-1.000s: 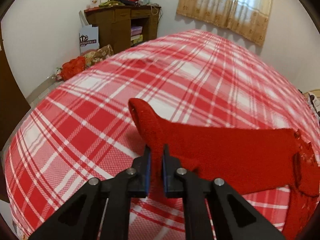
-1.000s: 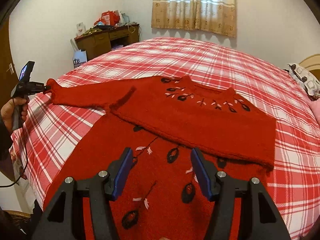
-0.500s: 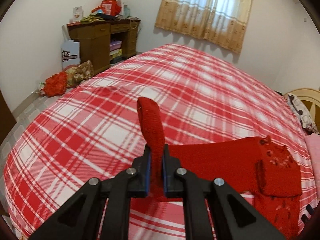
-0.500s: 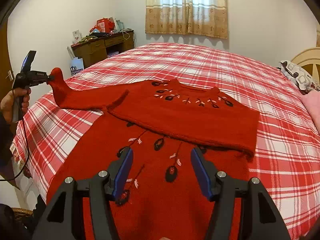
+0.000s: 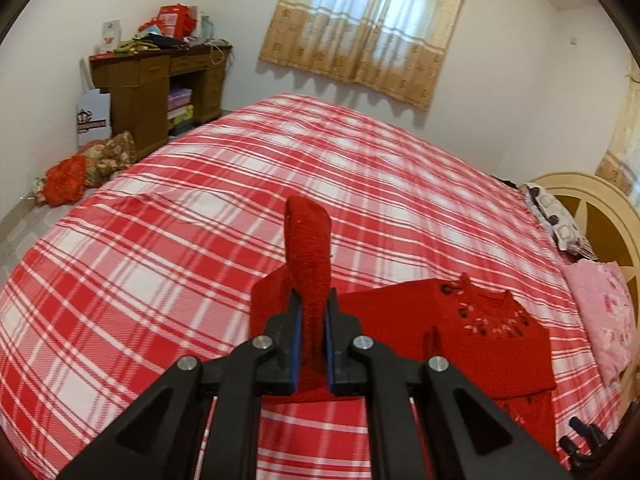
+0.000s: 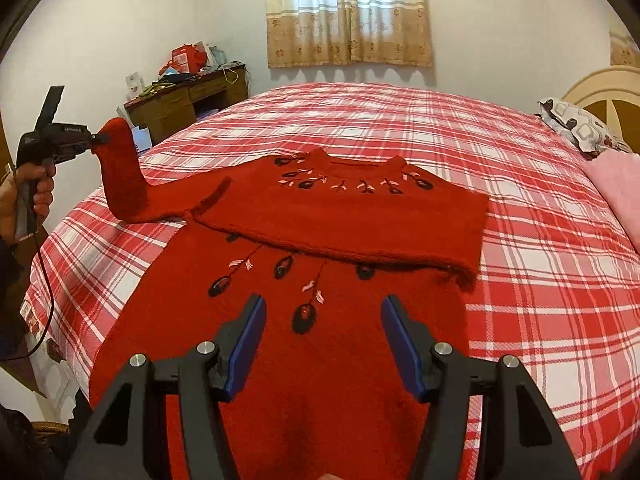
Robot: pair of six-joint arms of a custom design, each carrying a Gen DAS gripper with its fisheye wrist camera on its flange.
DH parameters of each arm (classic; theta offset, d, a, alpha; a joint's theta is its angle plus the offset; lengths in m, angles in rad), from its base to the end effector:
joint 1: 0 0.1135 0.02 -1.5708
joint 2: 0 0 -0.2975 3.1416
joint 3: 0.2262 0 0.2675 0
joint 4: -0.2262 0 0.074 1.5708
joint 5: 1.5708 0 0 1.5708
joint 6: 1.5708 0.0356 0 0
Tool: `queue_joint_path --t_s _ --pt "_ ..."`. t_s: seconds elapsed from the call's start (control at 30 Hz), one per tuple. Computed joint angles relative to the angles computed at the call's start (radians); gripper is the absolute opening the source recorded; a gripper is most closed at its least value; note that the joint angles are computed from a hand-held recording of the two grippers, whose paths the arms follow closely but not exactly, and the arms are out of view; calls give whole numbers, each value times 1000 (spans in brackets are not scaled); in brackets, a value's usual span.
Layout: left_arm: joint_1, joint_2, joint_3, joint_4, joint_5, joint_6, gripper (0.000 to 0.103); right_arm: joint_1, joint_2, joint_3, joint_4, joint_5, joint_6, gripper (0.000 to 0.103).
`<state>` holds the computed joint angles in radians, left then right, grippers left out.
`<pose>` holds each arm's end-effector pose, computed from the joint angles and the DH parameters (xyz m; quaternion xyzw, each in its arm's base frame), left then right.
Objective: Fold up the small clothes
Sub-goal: 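Lift the sleeve with the left tool and fold it across the body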
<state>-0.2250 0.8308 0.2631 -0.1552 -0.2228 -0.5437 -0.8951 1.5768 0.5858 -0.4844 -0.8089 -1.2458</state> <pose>0.1509 -0.0265 0.1717 -0.1889 0.8871 -0.0594 0.4170 0.1603 -0.1588 0.1277 -0.1787 0.9009 0.1501 0.3659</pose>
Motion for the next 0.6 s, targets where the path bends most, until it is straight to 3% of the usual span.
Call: queue_joint_path --t_s 0.2,0.5,0.6 --pt "-112 76 40 51 -43 -54 10 -43 50 32 -17 -1 -18 61" --pt "-245 105 141 34 -129 -93 10 -89 144 106 -93 24 -33 61" --pt "-261 135 171 45 -120 -99 10 -99 153 107 -104 27 -43 61"
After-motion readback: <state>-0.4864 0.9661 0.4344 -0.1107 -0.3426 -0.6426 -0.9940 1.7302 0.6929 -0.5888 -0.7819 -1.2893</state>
